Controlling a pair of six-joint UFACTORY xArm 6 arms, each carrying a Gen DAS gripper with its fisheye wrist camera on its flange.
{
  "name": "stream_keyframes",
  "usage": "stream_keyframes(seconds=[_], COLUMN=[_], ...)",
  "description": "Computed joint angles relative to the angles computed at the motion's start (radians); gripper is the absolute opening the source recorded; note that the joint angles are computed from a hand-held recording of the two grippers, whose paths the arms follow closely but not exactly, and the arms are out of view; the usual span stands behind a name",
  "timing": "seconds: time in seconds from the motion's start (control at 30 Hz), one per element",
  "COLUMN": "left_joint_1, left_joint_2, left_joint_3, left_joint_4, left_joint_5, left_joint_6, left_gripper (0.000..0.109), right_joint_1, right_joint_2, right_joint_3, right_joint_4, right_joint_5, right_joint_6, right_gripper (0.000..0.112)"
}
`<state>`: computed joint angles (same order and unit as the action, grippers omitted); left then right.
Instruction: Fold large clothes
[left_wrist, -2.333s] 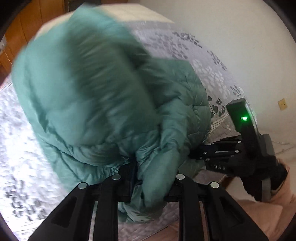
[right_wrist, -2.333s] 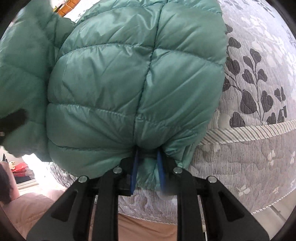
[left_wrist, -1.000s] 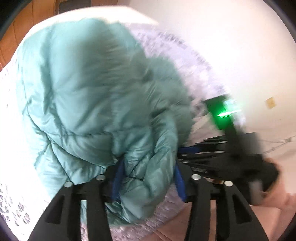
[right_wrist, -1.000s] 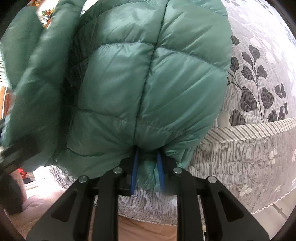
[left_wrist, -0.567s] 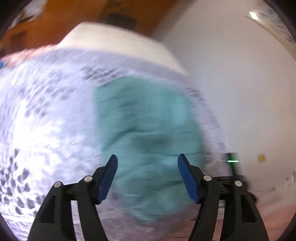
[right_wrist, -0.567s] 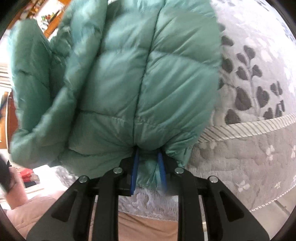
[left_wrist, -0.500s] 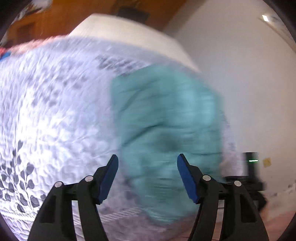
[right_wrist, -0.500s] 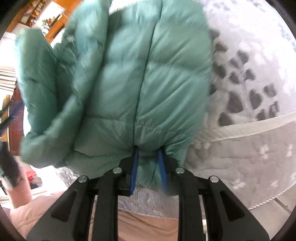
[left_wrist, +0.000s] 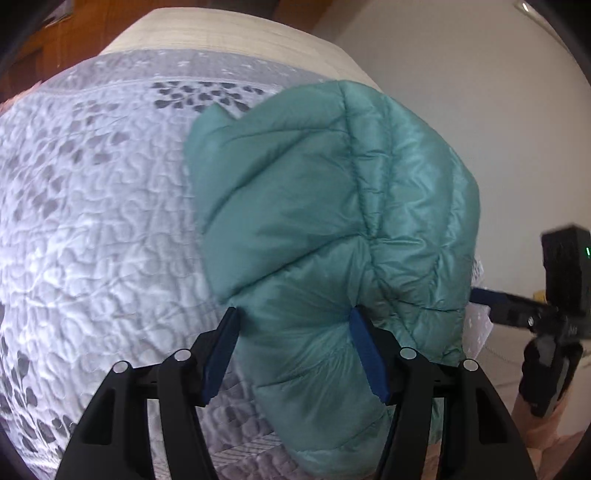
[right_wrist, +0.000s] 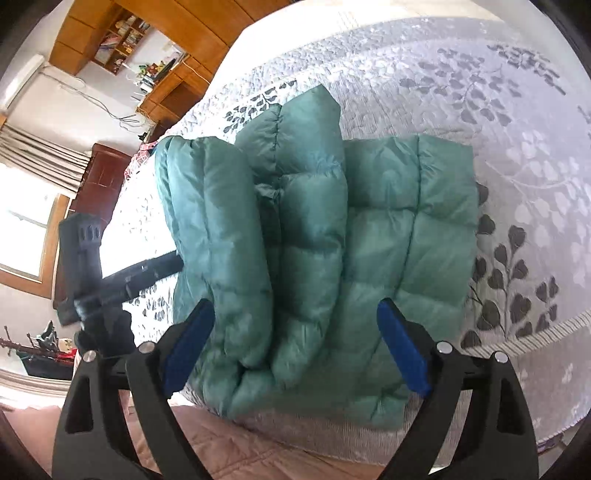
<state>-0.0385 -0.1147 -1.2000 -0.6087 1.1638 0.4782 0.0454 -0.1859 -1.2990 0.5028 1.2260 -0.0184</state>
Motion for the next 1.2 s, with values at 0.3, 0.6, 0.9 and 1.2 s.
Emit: stream_keyframes(seconds=[0.3,0.6,0.9,1.2], left_joint_1=[-0.042,-0.064,0.039,-0.060], left_joint_2=[0.047,0.064,-0.036,-0.115], left_joint_3=[-0.027,-0.033,0.001,0.012], left_joint_4=[0.020,0.047,-0.046,-0.055], left_joint_5=[-0.019,-0.047,-0.043,-0.142], left_joint_6=[-0.006,-0.008,0.018,0.025], left_gripper=[0.062,0.063,0.062,0.062], right_joint_1=[0.007,0.047,0.138,0.165], right_joint_2=[0.123,0.161,0.093,-0.026], right_joint_3=[-0.086,-0.123,-0.178,-0.170], right_joint_4=[0.057,0.066,-0.006,-0.124], right_joint_5=[0.035,0.040,-0.014,-0.097], right_joint_6=[-0.021,-0.015,-0.073,-0.070], right_gripper=[0.090,0.025,0.008,0.008])
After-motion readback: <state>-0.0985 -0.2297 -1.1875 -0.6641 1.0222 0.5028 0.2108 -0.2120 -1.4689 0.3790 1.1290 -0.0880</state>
